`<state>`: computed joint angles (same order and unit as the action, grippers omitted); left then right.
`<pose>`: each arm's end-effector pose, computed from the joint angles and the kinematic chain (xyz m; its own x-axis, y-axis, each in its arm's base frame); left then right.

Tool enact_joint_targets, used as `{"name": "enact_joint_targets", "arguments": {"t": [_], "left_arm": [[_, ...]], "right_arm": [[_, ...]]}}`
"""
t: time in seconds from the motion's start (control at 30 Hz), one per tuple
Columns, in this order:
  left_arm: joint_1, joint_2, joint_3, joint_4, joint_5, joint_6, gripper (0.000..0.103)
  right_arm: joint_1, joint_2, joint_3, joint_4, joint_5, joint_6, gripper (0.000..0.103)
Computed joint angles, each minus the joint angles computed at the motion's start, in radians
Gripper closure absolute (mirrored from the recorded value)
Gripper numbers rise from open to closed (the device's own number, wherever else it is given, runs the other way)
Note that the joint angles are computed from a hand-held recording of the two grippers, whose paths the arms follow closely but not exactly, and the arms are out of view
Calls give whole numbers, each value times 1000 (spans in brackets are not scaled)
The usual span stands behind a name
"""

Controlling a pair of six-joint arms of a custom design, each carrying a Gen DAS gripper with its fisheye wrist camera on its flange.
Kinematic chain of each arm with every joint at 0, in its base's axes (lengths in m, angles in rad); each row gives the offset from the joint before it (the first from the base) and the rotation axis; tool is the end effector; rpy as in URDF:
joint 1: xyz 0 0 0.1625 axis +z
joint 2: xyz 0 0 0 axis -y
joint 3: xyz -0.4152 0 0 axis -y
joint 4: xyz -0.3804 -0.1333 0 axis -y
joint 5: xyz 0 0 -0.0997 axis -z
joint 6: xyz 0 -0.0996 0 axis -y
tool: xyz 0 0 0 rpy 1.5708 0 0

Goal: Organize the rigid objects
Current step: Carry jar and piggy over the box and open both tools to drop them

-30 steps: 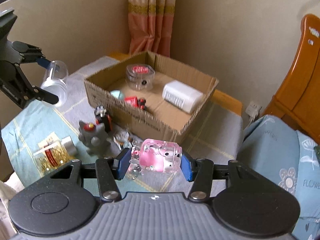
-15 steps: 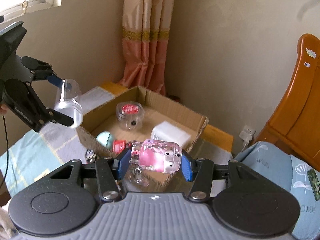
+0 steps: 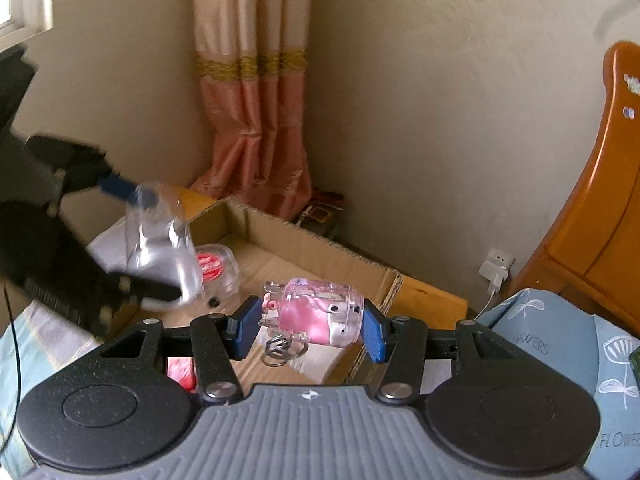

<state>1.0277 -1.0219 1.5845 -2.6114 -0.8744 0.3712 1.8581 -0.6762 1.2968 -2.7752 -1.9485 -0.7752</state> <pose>-0.1733 -0.6687 0.2918 -0.5877 0.4098 -0.6976 0.7212 0.6562 -0.2221 0.3101 -0.7087 0.1788 -0.5124 -0.6089 0.6056 -0.8331 0.5236 -0.1784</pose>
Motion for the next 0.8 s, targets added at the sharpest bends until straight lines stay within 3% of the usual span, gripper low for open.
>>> {"name": "enact_joint_targets", "arguments": {"t": [0.4,0.43,0.53,0.8], "left_arm": [[31,73,-44,54,-49,-29,11],[34,77,-46,61,-56,-39,11],[42,89,-56,65,-84,-45,11],[35,68,-19,49,-62,-68,7]], "right_arm": [[-17,163,-242,103,-34,60,45],[-20,168,-245,100,-34,63,43],[-23,167,-237,83,-25,76,15],[-22,124,-162,55,-18,72,13]]}}
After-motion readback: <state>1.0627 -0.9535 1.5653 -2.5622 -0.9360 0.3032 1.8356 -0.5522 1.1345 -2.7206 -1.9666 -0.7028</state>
